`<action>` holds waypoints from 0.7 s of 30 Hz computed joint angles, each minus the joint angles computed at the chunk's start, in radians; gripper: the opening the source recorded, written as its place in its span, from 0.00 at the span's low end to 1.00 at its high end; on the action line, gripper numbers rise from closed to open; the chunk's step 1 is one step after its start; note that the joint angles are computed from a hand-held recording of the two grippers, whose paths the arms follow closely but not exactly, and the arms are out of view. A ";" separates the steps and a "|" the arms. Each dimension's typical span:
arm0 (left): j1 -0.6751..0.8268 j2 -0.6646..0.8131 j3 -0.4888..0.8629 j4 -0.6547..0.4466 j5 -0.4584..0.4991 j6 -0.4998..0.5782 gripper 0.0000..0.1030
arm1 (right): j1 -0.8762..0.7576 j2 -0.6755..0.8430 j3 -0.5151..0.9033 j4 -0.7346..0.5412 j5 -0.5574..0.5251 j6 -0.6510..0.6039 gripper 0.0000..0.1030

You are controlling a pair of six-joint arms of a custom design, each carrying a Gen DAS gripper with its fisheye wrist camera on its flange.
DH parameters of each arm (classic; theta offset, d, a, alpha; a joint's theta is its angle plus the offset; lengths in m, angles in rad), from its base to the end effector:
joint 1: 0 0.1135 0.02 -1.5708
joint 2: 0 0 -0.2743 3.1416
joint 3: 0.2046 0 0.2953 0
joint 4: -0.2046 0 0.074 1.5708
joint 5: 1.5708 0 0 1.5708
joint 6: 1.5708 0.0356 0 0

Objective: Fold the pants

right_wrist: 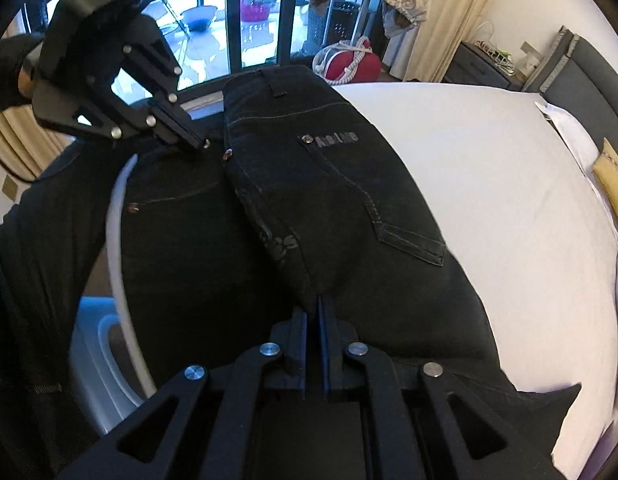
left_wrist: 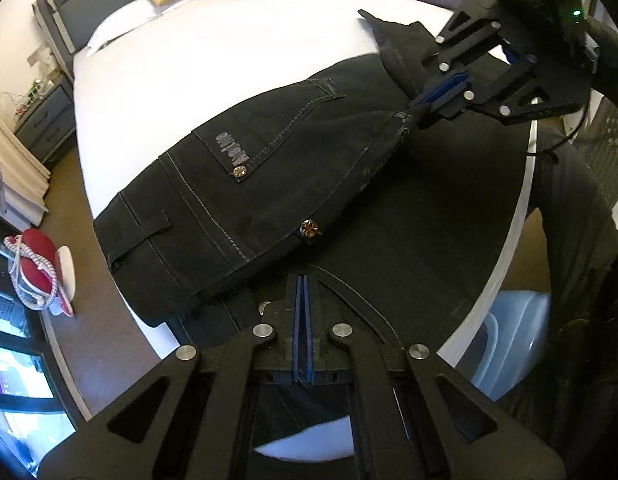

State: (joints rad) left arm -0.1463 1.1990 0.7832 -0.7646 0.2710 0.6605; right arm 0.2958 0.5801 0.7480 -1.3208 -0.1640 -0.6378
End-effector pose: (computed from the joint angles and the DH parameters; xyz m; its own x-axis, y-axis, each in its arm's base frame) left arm 0.2462 -0.0459 0.2070 -0.5745 0.6822 -0.4524 0.7518 0.6583 0.0380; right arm 0.1034 0.0376 0.2716 -0.4934 -0.7645 -0.4149 -0.8025 0.5841 -0.1218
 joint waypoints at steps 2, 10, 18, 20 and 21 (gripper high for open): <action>-0.017 -0.067 -0.040 0.035 -0.009 -0.048 0.00 | -0.047 -0.022 0.007 -0.027 -0.033 -0.012 0.07; -0.080 -0.417 -0.234 0.095 -0.117 -0.086 0.02 | -0.098 -0.102 0.045 -0.114 -0.079 0.013 0.07; -0.368 -0.582 -0.374 0.162 -0.489 -0.057 0.11 | -0.062 -0.103 0.071 -0.123 -0.085 0.101 0.07; -0.479 -0.587 -0.405 0.214 -0.618 -0.103 0.43 | -0.101 -0.096 0.083 -0.126 -0.118 0.084 0.07; -0.531 -0.600 -0.424 0.231 -0.681 -0.112 0.90 | -0.110 -0.089 0.094 -0.127 -0.127 0.079 0.07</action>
State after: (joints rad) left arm -0.6777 0.5986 0.3589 -0.5339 -0.4101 0.5483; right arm 0.1854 0.4909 0.8420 -1.4477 -0.2914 -0.5584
